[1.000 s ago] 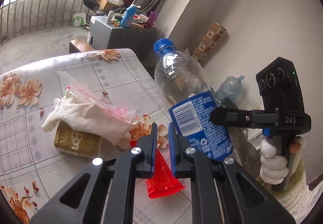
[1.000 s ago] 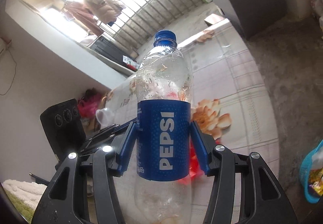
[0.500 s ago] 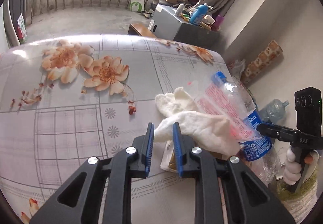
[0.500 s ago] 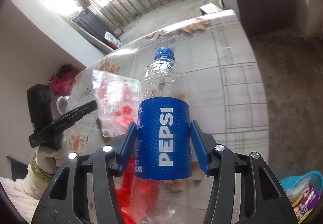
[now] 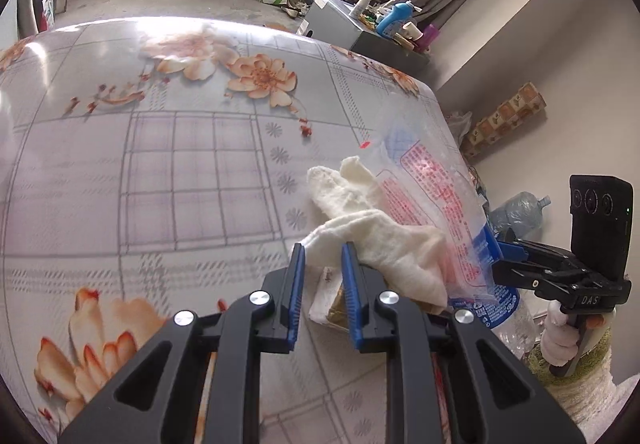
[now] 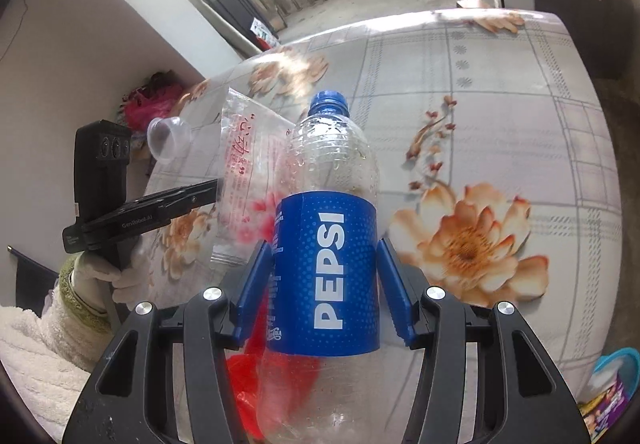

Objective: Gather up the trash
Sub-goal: 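Grasp the red wrapper with the left tool while the right tool holds the Pepsi bottle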

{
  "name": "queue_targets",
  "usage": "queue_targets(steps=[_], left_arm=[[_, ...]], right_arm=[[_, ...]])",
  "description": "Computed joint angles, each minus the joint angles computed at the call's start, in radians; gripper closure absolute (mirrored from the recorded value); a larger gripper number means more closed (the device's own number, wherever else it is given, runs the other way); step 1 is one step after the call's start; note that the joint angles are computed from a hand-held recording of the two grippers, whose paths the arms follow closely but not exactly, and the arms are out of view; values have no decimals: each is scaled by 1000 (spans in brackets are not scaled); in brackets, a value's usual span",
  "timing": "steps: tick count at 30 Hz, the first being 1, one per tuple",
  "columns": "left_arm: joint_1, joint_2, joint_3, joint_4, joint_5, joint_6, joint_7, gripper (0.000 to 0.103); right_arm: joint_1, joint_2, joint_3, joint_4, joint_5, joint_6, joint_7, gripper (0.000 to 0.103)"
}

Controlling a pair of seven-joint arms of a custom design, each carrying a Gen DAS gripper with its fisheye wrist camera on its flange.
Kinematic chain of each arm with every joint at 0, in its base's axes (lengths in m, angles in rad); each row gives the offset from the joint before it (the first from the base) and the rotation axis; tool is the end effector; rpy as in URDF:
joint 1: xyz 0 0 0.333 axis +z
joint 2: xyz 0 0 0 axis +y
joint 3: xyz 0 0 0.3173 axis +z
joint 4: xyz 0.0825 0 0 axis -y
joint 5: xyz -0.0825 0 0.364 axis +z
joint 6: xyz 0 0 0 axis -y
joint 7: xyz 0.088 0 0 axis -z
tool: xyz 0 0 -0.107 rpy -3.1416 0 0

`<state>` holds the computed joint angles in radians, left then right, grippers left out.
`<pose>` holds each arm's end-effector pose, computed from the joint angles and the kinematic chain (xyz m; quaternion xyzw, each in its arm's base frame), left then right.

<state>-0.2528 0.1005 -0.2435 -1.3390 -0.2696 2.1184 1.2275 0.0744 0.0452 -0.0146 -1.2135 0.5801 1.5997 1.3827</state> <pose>0.5254 -0.2861 0.7454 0.6313 -0.6867 0.3602 0.0148 0.5269 0.0892 0.7813 -0.7701 0.5482 0.0647 0.3197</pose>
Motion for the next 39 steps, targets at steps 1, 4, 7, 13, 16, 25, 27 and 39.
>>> queue_targets(steps=[1, 4, 7, 13, 16, 25, 27, 39], left_arm=[[7, -45, 4, -55, -17, 7, 3, 86], [14, -161, 15, -196, -50, 32, -10, 86], [8, -249, 23, -302, -69, 60, -20, 86], [7, -302, 14, -348, 21, 68, -69, 80], [5, -351, 8, -371, 81, 91, -79, 78], [-94, -443, 37, -420, -103, -16, 13, 76], [-116, -439, 38, -417, -158, -37, 34, 75], [-138, -368, -8, -345, -186, -147, 43, 63]], right_arm=[[6, -35, 6, -46, 4, 12, 2, 52], [32, -135, 10, -176, 14, 53, 29, 52], [58, -213, 1, -272, 12, 95, 66, 52], [60, -259, -44, -312, -13, 109, 119, 53], [45, -299, -55, -328, -69, 120, 146, 53], [29, -480, -61, -479, -188, 76, 243, 52], [36, -503, -65, -494, -194, 67, 253, 52], [76, -545, -51, -543, -215, 112, 279, 49]])
